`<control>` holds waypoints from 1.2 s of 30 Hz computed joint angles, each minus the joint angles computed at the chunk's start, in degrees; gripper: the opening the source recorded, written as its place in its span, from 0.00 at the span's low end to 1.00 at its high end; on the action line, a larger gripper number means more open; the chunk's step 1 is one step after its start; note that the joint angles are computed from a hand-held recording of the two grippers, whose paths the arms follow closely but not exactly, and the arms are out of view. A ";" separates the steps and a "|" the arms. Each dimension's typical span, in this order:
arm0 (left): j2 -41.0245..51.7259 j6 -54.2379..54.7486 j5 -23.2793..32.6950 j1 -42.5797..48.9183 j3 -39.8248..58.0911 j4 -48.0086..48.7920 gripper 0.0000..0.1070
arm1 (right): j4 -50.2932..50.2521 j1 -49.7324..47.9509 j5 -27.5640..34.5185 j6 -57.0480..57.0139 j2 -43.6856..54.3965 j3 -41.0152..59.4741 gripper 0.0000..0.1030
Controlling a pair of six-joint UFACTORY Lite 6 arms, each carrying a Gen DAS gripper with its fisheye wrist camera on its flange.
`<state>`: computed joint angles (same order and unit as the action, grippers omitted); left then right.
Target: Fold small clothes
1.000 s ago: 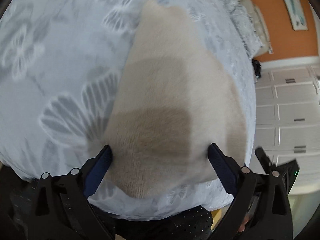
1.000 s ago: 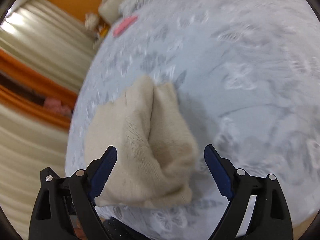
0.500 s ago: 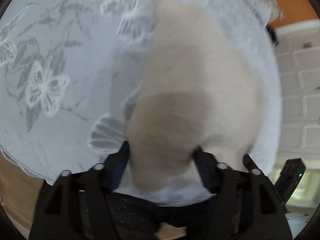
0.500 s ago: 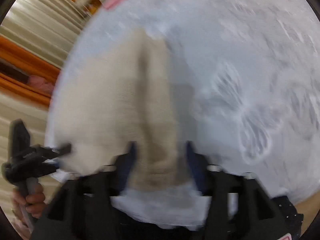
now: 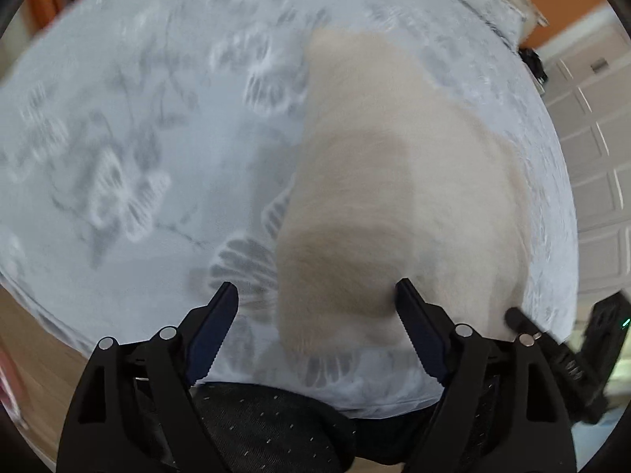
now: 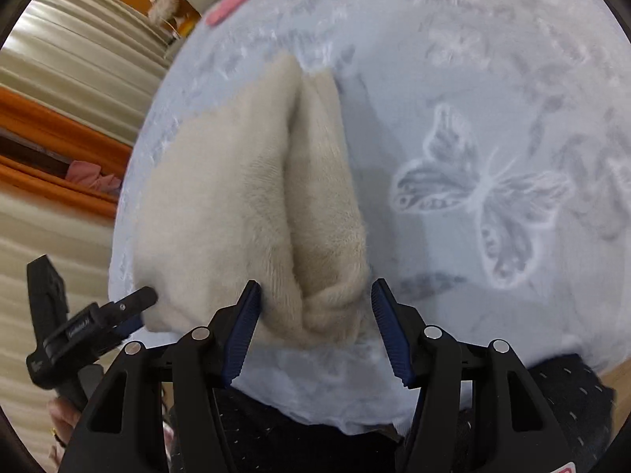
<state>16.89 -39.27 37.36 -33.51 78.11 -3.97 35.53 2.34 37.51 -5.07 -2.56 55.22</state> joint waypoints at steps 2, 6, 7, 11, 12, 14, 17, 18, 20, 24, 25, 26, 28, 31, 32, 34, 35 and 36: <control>-1.34 -4.76 2.93 -2.41 1.73 7.18 0.74 | -4.18 0.92 0.49 3.43 -2.26 1.19 0.56; -0.27 -14.08 10.84 -8.49 9.26 18.98 0.75 | -13.58 3.69 1.18 12.74 -9.27 1.96 0.56; 0.13 -15.32 11.76 -9.35 10.49 20.92 0.76 | -15.97 4.88 1.52 15.56 -10.08 2.93 0.56; -2.54 -21.34 15.12 -13.69 9.98 29.24 0.79 | -29.22 10.87 1.11 27.87 -13.22 4.17 0.64; -2.70 -23.05 16.26 -14.81 9.96 31.35 0.79 | -34.23 13.00 1.31 32.57 -15.14 3.43 0.67; -3.67 -25.17 17.87 -16.69 9.46 33.46 0.79 | -39.23 16.02 1.34 37.63 -17.05 1.89 0.67; -5.41 -29.35 19.46 -19.38 7.49 37.50 0.79 | -46.18 20.05 1.69 45.51 -18.22 0.30 0.67; -5.86 -30.56 20.00 -20.15 6.90 38.75 0.79 | -46.56 20.52 1.71 46.30 -19.13 -0.58 0.67; -6.39 -33.01 22.08 -22.19 6.03 41.68 0.81 | -48.47 21.83 2.09 48.97 -20.02 -1.78 0.67; -8.00 -38.20 23.38 -25.36 3.11 46.78 0.83 | -52.40 24.50 3.01 53.43 -22.35 -3.92 0.68; -8.52 -39.55 23.39 -26.04 2.24 47.99 0.83 | -54.27 25.58 3.53 55.39 -23.01 -4.37 0.70; -9.03 -41.06 23.43 -26.68 1.28 49.29 0.83 | -56.60 26.92 4.06 57.88 -23.80 -4.99 0.71; -9.72 -44.79 24.34 -28.44 -0.90 52.53 0.84 | -60.26 28.73 4.46 61.33 -25.03 -6.39 0.73; -9.78 -47.62 23.29 -29.28 -3.60 54.13 0.86 | -66.60 31.94 4.81 66.77 -26.86 -9.44 0.74; -10.20 -49.22 22.24 -29.42 -5.33 54.58 0.86 | -67.71 32.54 4.73 67.80 -27.37 -10.47 0.74; -9.85 -50.82 21.55 -29.60 -6.71 54.41 0.86 | -68.68 33.16 4.72 69.46 -28.67 -12.83 0.74; -9.87 -51.63 21.07 -29.63 -7.53 54.40 0.86 | -68.25 32.77 4.33 69.38 -29.29 -13.84 0.74; -9.97 -52.54 20.75 -29.81 -8.39 54.25 0.86 | -67.50 32.21 3.87 69.18 -30.00 -15.01 0.74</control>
